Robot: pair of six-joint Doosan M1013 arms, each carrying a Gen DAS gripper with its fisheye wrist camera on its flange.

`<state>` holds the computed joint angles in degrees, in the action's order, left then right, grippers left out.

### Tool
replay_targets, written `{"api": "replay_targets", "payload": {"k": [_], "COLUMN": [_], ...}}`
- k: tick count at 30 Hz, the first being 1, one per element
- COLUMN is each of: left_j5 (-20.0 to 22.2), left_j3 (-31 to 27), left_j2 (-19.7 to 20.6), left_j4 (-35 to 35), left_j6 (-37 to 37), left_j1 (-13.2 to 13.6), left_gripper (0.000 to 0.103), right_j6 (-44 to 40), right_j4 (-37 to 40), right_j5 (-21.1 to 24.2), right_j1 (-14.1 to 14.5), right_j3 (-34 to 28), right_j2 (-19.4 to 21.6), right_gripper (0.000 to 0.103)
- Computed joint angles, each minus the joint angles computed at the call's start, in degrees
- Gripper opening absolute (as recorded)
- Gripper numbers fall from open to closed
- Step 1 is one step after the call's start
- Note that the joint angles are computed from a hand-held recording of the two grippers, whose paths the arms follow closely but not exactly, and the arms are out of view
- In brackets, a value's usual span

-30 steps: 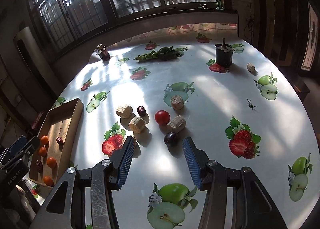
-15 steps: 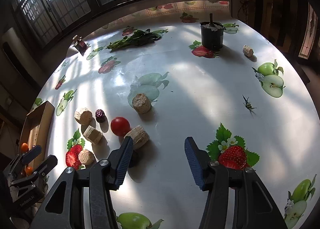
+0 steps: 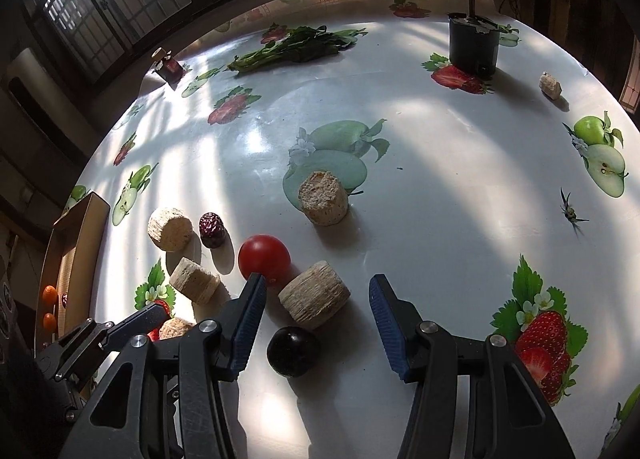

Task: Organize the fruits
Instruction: 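Grasp a beige square cake with the left tool while the right tool grasps a beige cylinder cake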

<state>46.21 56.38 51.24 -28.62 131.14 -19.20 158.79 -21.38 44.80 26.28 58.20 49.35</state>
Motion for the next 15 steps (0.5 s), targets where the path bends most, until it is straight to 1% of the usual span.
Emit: {"api": "replay_targets", "payload": {"k": [2, 4, 5, 6, 8, 9, 12, 15], "left_j5": [-1.8, -2.4, -2.5, -2.4, -1.7, -1.8, -2.6, -3.9], "left_j3": [1.0, 1.6, 1.8, 1.8, 2.0, 2.4, 4.3, 6.6], "left_j2": [-0.4, -0.7, -0.8, -0.9, -1.1, -1.4, -3.0, -5.2], "left_j4": [0.7, 0.1, -0.2, -0.3, -0.6, -0.9, -3.5, -6.3], "left_j6": [0.4, 1.1, 1.3, 1.0, 0.7, 0.7, 1.9, 4.3], "left_j1": [-0.2, -0.2, -0.1, 0.0, 0.2, 0.4, 1.2, 2.2], "left_gripper": [0.028, 0.028, 0.028, 0.028, 0.028, 0.028, 0.028, 0.028], "right_j6": [0.3, 0.5, 0.2, 0.0, 0.0, 0.4, 1.9, 2.9], "right_j4": [-0.5, -0.8, -0.5, -0.6, -1.3, -1.5, -2.9, -5.1], "right_j5": [0.2, 0.1, 0.0, 0.5, 1.4, 1.1, -0.2, -0.1], "right_j1": [0.1, 0.3, 0.4, 0.5, 0.7, 0.9, 1.4, 2.2], "right_j3": [-0.1, 0.0, -0.1, -0.4, -0.8, -0.6, 0.6, 0.7], "right_j2": [0.1, 0.1, 0.1, 0.2, 0.4, 0.2, -0.9, -1.8], "right_gripper": [0.057, 0.052, 0.042, 0.039, 0.038, 0.038, 0.038, 0.039]}}
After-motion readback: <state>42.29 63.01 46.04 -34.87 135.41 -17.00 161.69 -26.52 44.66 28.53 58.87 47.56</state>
